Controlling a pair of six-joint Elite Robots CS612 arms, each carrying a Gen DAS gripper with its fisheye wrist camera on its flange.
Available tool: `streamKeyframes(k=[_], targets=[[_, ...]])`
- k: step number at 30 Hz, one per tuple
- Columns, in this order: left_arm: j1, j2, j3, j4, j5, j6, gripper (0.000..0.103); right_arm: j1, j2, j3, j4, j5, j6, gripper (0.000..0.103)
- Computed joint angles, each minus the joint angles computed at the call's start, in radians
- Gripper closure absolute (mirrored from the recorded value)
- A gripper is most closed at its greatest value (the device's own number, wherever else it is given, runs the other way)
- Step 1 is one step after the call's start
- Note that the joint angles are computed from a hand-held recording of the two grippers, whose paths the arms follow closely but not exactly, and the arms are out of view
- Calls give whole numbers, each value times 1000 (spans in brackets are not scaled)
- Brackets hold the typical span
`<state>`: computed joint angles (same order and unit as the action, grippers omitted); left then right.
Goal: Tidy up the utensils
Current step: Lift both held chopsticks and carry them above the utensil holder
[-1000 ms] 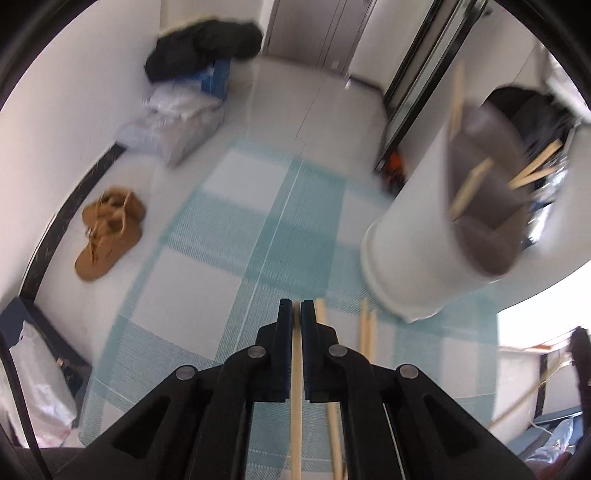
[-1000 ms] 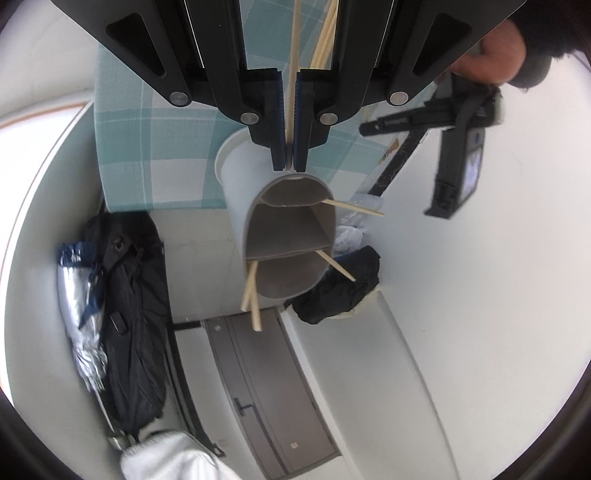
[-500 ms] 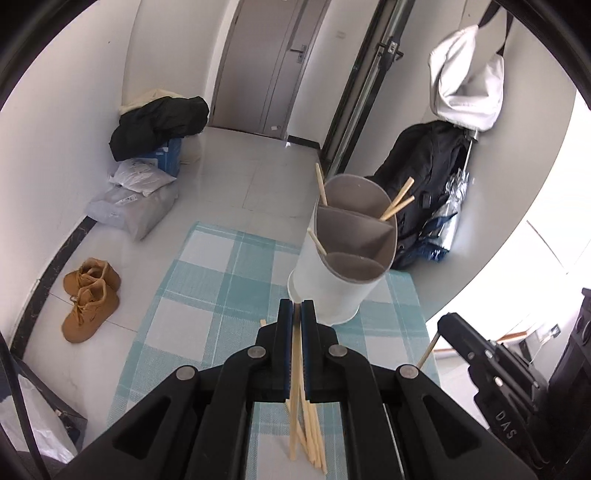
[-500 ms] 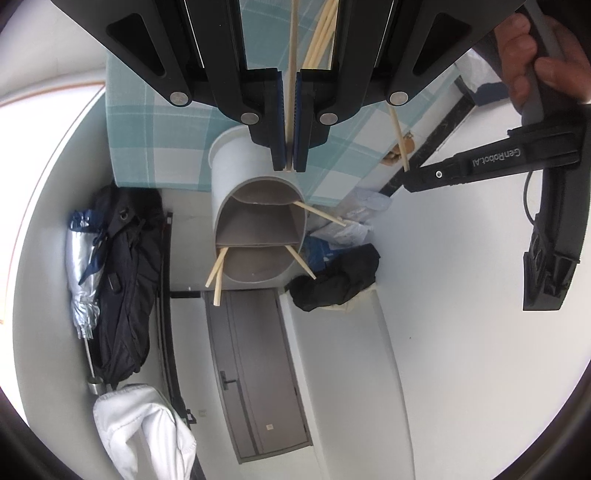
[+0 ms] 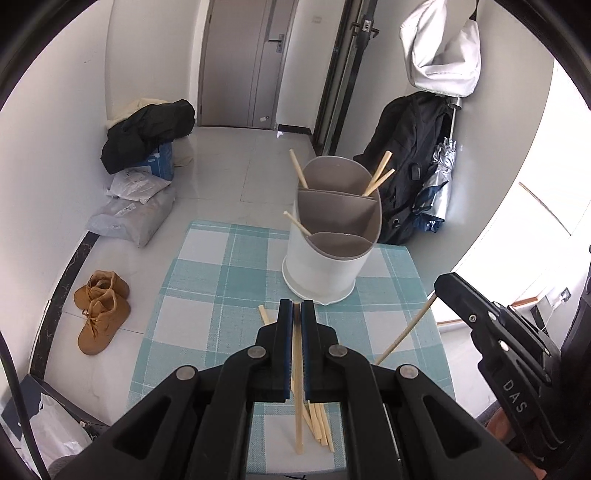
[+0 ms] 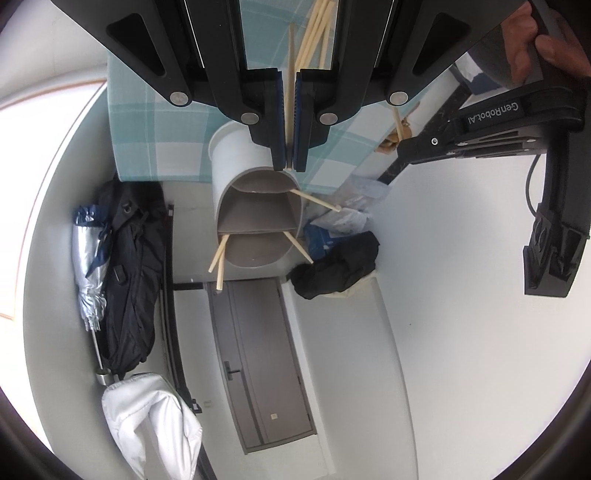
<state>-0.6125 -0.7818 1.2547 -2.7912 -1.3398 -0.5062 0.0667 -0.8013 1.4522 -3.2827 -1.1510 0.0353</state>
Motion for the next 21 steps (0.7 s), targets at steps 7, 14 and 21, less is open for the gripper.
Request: streamKeyframes(k=[7,14,21], targets=[[-5,-1,-21,3,-6,39,102,-7,-11,3,2,5,55,100],[-3,11,-76,31,-35,59,102,-15,-15,-14,2,17,65,100],[7,20,-148,72,-75,69,102,-21,-14,-66,25,19,56,100]])
